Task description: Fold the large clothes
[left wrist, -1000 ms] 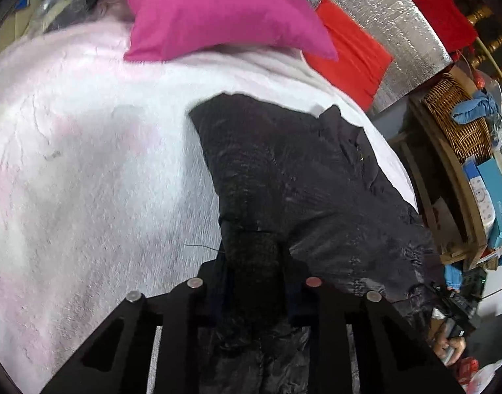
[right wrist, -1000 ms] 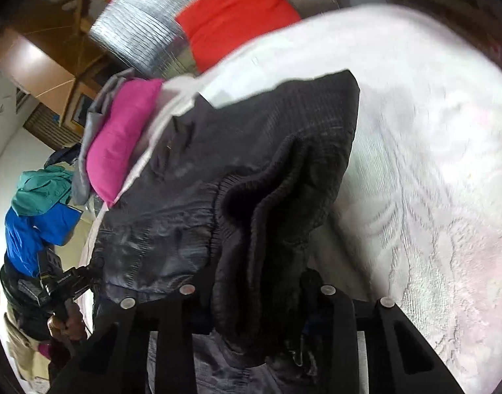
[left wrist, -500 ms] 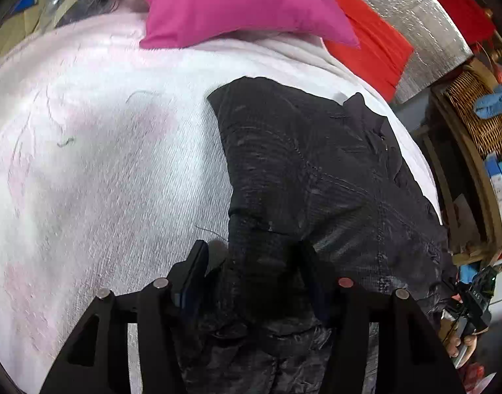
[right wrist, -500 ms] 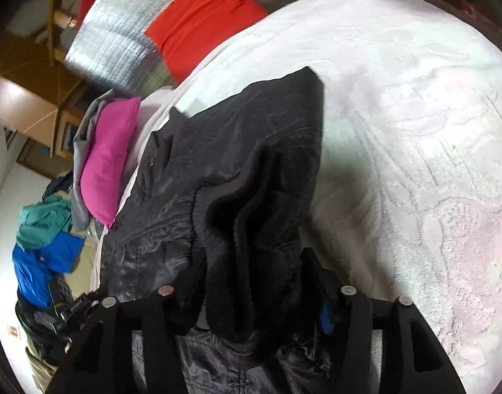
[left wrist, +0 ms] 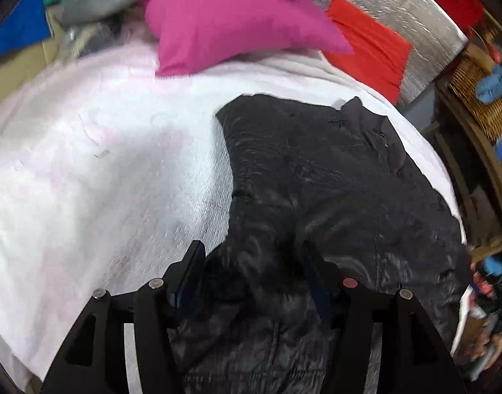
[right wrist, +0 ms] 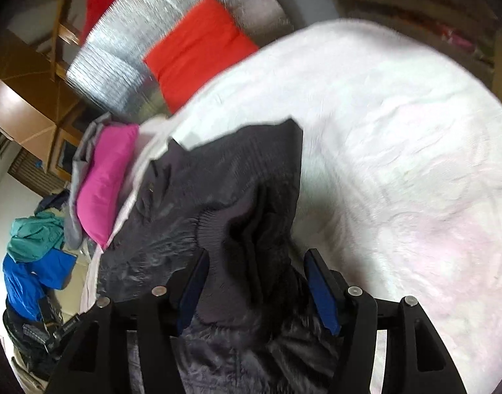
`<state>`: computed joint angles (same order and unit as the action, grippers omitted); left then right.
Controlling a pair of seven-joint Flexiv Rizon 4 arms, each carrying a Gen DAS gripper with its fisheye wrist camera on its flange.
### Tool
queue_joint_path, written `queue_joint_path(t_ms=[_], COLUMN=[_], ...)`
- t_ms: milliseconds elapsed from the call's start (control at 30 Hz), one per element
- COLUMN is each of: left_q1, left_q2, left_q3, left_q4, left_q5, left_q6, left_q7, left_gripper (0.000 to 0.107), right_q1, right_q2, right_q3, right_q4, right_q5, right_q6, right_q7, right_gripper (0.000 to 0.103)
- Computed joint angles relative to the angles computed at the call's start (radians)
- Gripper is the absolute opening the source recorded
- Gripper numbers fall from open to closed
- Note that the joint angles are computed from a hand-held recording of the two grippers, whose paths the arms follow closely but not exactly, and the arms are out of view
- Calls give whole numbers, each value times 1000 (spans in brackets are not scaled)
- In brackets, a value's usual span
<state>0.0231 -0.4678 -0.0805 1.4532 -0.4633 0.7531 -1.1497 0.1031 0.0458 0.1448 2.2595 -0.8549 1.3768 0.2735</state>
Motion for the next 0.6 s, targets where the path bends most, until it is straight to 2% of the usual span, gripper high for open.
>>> queue_joint_path(t_ms=[67,200,400,600], left_q1=[-4,0,16,23], left_q2=[48,103,164,218], left_q3=[0,3,36,50], left_q4=[69,154,242,317], left_q5=[3,-11,-30,-69], left_q6=[69,123,106,126], left_q7=[54,125,129,146], left_gripper=[62,63,63,63], right_q1=[-14,-32,-58,-51], right_q2=[50,139,260,288], right_q3=[17,66,129,167], right_q4=[32,107,220,258], right_q5=[-77,-94,-30,55], right_q6=[-16,-35,-40,-36], right_q7=[70,124,182,156], right_gripper=[67,68,68,68])
